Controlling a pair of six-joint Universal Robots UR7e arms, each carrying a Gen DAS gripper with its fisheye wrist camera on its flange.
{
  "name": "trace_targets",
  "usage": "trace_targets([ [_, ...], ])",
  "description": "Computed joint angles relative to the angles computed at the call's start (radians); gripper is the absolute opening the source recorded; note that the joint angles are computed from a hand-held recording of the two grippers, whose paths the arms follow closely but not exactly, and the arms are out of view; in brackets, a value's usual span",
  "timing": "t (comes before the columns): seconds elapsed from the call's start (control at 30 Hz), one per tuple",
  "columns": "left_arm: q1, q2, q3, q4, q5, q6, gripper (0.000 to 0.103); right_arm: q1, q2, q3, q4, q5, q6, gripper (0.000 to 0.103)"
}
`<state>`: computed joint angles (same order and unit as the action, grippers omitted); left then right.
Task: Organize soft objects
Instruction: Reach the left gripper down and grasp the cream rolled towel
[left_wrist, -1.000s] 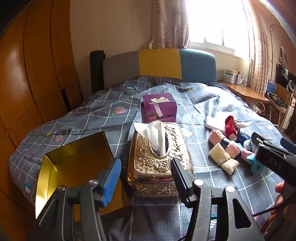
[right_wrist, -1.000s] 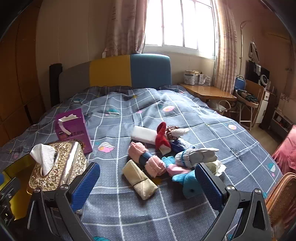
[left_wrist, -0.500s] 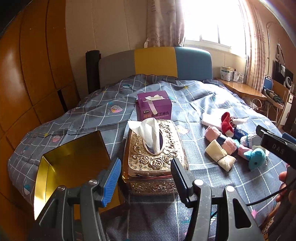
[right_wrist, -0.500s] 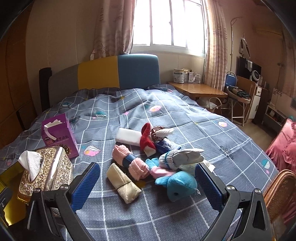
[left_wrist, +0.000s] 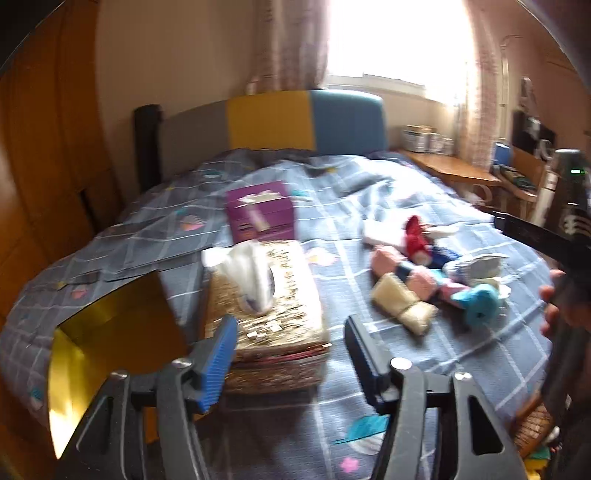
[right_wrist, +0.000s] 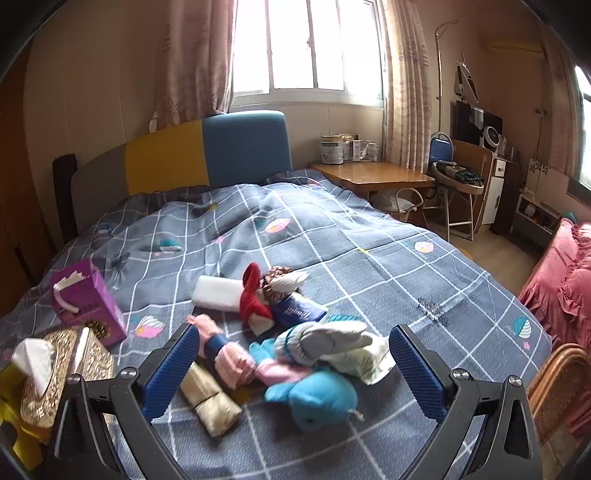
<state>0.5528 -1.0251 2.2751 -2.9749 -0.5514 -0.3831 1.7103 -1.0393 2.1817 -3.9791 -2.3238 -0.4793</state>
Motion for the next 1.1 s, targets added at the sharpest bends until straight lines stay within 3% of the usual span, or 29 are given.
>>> trace_targets([
  [0.13,0.055,-0.001,-0.063,-0.012,-0.235,0.093,0.074,-0.065,-0.038,-0.028,0.064,0.048,0.012,0.103],
  [0.27,0.079,0.060,-0.146,0.017,-0.345,0.167,0.074,-0.141,-0.075,-0.043,0.164,0.092,0.089,0.103],
  [0.47,0.166,0.182,-0.332,0.213,-0.499,0.080,0.073,-0.212,-0.127,-0.015,0.258,0.157,0.230,0.103],
  [0.73,0.260,0.389,-0.564,0.365,-0.507,-0.034,0.073,-0.231,-0.153,-0.004,0.300,0.204,0.283,0.103],
  [1.0,0.313,0.491,-0.679,0.429,-0.495,-0.109,0.073,-0.247,-0.172,0.002,0.347,0.257,0.317,0.103],
  [1.07,0.312,0.494,-0.666,0.398,-0.477,-0.082,0.069,-0.248,-0.172,0.001,0.357,0.263,0.315,0.103],
  [1.1,0.308,0.497,-0.660,0.387,-0.466,-0.056,0.061,-0.247,-0.170,0.000,0.360,0.262,0.312,0.103],
])
